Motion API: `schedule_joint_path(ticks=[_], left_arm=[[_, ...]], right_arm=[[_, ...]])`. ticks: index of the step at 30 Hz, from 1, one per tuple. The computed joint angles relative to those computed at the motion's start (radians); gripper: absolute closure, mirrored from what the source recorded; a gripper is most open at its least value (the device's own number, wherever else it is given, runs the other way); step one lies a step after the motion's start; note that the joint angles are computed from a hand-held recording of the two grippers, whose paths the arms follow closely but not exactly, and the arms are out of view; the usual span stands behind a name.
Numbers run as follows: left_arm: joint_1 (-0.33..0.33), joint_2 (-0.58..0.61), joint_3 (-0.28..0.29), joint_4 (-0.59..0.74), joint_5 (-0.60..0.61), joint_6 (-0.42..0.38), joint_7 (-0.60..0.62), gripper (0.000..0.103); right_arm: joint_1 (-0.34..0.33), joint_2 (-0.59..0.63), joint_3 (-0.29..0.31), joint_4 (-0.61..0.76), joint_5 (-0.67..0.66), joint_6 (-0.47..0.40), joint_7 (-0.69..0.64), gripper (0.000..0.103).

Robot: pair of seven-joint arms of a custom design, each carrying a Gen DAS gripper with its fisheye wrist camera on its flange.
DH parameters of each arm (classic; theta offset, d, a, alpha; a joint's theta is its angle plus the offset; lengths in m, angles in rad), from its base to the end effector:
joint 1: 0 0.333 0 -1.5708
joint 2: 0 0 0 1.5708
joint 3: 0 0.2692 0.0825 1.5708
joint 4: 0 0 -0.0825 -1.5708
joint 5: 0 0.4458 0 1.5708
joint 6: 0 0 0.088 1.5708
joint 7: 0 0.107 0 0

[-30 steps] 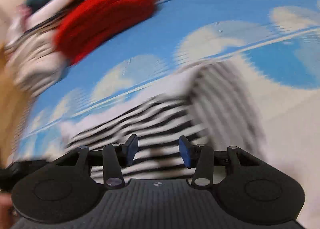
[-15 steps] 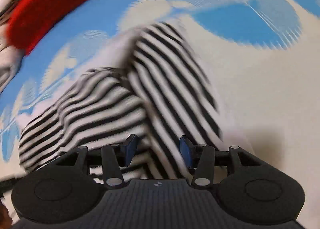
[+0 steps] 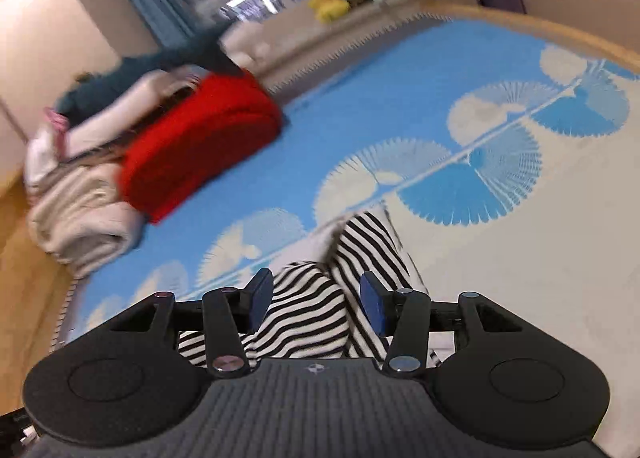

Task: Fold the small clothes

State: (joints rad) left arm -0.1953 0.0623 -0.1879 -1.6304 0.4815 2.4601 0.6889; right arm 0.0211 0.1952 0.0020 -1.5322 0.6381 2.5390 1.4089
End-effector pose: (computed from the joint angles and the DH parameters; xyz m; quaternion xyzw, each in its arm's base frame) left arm 0.6401 -0.2548 0.6089 -0.7173 0.5577 -0.3294 0.2566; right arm 0.7242 0.0095 0.5809 -0.5643 0.6860 -0.1085 0.4463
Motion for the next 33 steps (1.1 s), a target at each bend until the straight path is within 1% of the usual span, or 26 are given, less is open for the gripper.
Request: schedule_joint_path(ticks=[1, 3, 4, 6, 7, 8, 9, 10, 11, 13, 14, 15, 16, 19, 21, 25, 28, 30, 32, 33], left_arm=[[-0.001, -0.051, -0.002, -0.069, -0.007, 0.026, -0.011, 0.085], [-0.001, -0.121, -0.011, -0.180, -0.008, 0.054, -0.068, 0.083], [0.000, -0.158, -0.016, -0.239, -0.028, 0.063, -0.104, 0.083], [0.005, -0.180, -0.020, -0.311, -0.075, 0.083, -0.166, 0.083], [0.001, -0.166, -0.015, -0.309, -0.155, 0.041, -0.150, 0.082], [-0.002, -0.142, -0.007, -0.282, -0.256, -0.038, -0.127, 0.081], [0.000, -0.135, -0.002, -0.282, -0.326, -0.061, -0.132, 0.076], [0.004, -0.129, 0.004, -0.287, -0.388, -0.070, -0.131, 0.068], [0.007, -0.118, 0.006, -0.279, -0.430, -0.094, -0.127, 0.065], [0.013, -0.090, 0.004, -0.250, -0.451, -0.144, -0.122, 0.050], [0.014, -0.074, 0.001, -0.231, -0.453, -0.169, -0.116, 0.046], [0.016, -0.061, 0.000, -0.216, -0.458, -0.191, -0.110, 0.038], [0.016, -0.051, -0.002, -0.206, -0.466, -0.210, -0.108, 0.036], [0.021, -0.032, -0.004, -0.199, -0.504, -0.252, -0.118, 0.036], [0.024, -0.026, -0.003, -0.197, -0.504, -0.279, -0.147, 0.036], [0.030, -0.033, -0.003, -0.221, -0.540, -0.260, -0.167, 0.036], [0.028, -0.016, -0.006, -0.202, -0.542, -0.285, -0.147, 0.036], [0.025, -0.005, -0.010, -0.185, -0.535, -0.306, -0.110, 0.038], [0.023, -0.007, -0.013, -0.183, -0.536, -0.310, -0.069, 0.063], [0.024, -0.014, -0.013, -0.193, -0.553, -0.300, -0.043, 0.092]], right_arm=[[-0.013, -0.067, 0.004, -0.080, 0.041, 0.024, -0.063, 0.051], [-0.016, -0.174, -0.011, -0.215, 0.081, 0.062, -0.155, 0.049], [-0.014, -0.215, -0.024, -0.274, 0.070, 0.068, -0.175, 0.049], [-0.015, -0.258, -0.049, -0.347, -0.001, 0.043, -0.138, 0.049], [-0.017, -0.270, -0.058, -0.374, -0.031, 0.024, -0.122, 0.049], [-0.021, -0.277, -0.067, -0.400, -0.069, 0.000, -0.101, 0.049], [-0.023, -0.276, -0.073, -0.415, -0.090, -0.022, -0.085, 0.049], [-0.028, -0.269, -0.080, -0.418, -0.113, -0.063, -0.056, 0.049], [-0.035, -0.248, -0.085, -0.391, -0.150, -0.149, 0.007, 0.049], [-0.047, -0.202, -0.097, -0.343, -0.115, -0.258, 0.062, 0.049], [-0.050, -0.181, -0.097, -0.320, -0.129, -0.296, 0.083, 0.049], [-0.052, -0.167, -0.095, -0.305, -0.157, -0.326, 0.099, 0.049], [-0.053, -0.146, -0.093, -0.284, -0.195, -0.353, 0.120, 0.049], [-0.053, -0.122, -0.088, -0.258, -0.254, -0.392, 0.161, 0.046], [-0.055, -0.112, -0.088, -0.248, -0.277, -0.421, 0.186, 0.041], [-0.056, -0.104, -0.084, -0.255, -0.306, -0.464, 0.192, 0.039], [-0.053, -0.112, -0.081, -0.265, -0.314, -0.466, 0.168, 0.037], [-0.049, -0.115, -0.078, -0.269, -0.323, -0.467, 0.154, 0.037], [-0.046, -0.122, -0.077, -0.272, -0.331, -0.474, 0.145, 0.037], [-0.045, -0.123, -0.077, -0.273, -0.333, -0.475, 0.139, 0.037]])
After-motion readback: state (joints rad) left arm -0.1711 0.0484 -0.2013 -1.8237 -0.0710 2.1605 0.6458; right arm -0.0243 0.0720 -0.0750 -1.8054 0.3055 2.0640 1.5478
